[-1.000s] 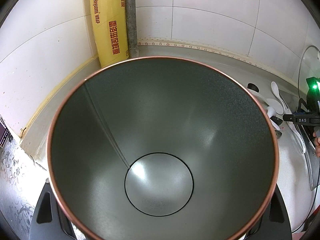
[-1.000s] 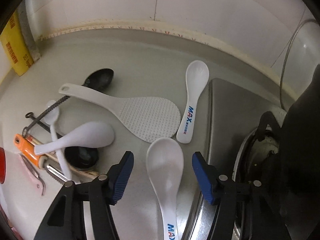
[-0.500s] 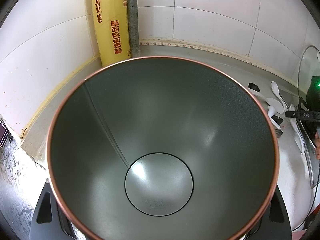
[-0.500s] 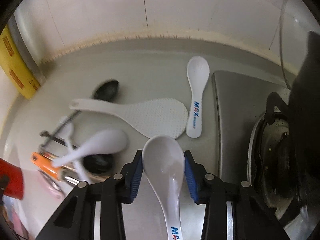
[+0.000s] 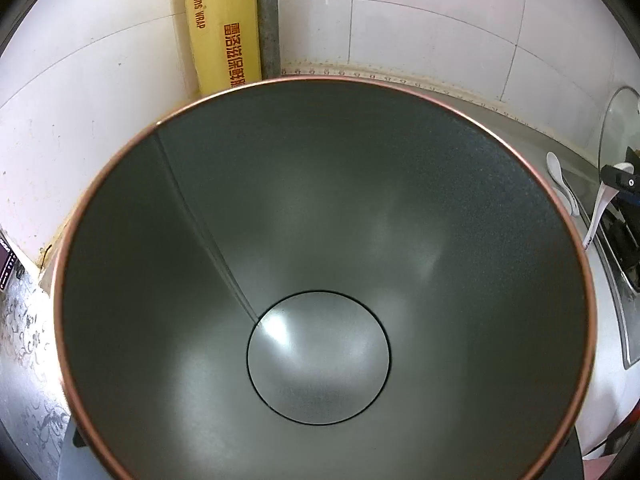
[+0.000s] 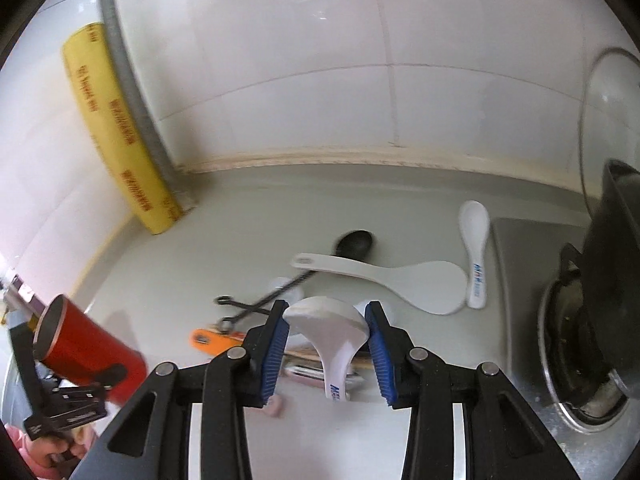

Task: Organize utensils
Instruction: 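Close the right tool on the white MAX spoon and lift it, then carry the white spoon over the red holder and release it inside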

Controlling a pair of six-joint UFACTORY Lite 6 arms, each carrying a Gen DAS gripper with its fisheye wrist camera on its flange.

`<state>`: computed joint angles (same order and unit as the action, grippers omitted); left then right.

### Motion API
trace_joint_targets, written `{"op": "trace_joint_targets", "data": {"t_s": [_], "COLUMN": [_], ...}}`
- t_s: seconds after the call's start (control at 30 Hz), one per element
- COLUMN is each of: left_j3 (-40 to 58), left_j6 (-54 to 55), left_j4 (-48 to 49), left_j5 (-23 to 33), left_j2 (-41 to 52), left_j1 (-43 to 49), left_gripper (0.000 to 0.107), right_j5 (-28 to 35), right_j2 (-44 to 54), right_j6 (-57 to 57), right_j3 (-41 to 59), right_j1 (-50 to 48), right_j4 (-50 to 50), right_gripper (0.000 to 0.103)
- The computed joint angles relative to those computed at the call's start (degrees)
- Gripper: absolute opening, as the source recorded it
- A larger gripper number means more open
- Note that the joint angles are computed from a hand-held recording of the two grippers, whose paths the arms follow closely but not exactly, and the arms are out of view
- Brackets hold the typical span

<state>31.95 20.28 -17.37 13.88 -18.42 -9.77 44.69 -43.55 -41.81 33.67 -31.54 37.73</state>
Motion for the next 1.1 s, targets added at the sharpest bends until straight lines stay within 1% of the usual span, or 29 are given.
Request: {"op": "trace_joint_targets", "data": {"t_s": [0.03,0.1,0.23,0.27,0.4,0.47,0.53,0.63,0.73,0.77,0.9,1.1], "left_j3": [0.0,-0.1,-1.1,-1.0,-1.3,-1.8,-2.3,-3.2,-3.7,-3.9,-4.1,-6.0], "left_j6": [0.1,-0.8,0.6,-0.6,-1.8,-3.9,-4.1,-6.8,-11.3,-11.4,-14.4,-16.0], "left_j4": [-0.1,0.5,-1.2,-0.5,0.3,2.2,2.4,5.2,9.6,9.6,12.2,13.2], "left_j5": [0.1,0.2,0.9,0.8,0.4,0.3,0.2,-0.3,-0.6,-0.6,-0.6,-1.4], "left_j2": [-0.1,-0.3,-2.0,-2.0,-2.5,-3.3,-4.0,-5.3,-6.0,-6.3,-6.9,-8.5], "left_j1": [0.2,0.2,1.3,1.0,0.8,0.3,-0.1,-1.2,-2.4,-2.5,-2.9,-3.1], "left_gripper": [0.090,0.090,0.090,0.090,0.090,0.090,0.090,0.090,0.090,0.090,0.090,0.090], "right_j5": [0.4,-0.4,0.6,0.5,-1.6,-4.9,-6.8,-8.7,-9.7,-10.2,-12.4,-13.8], "right_j2": [-0.6,-1.7,-2.0,-1.9,-0.6,1.6,4.4,9.0,12.8,13.8,15.9,20.6], "right_j6": [0.1,4.1,7.9,9.4,16.9,23.9,28.3,29.8,29.6,30.0,34.1,35.6], "right_j3": [-0.1,0.2,4.6,6.6,13.9,17.7,21.8,26.8,30.2,30.8,30.5,30.2], "right_j1": [0.8,4.7,10.8,13.5,26.5,36.7,44.5,51.6,56.6,58.2,64.9,67.9], "right_j4": [0.1,-2.1,-2.4,-2.9,-7.4,-13.7,-18.0,-18.8,-17.8,-18.0,-21.3,-20.8], "right_gripper": [0.042,0.042,0.042,0.042,0.042,0.042,0.042,0.042,0.042,0.042,0.042,0.042]}}
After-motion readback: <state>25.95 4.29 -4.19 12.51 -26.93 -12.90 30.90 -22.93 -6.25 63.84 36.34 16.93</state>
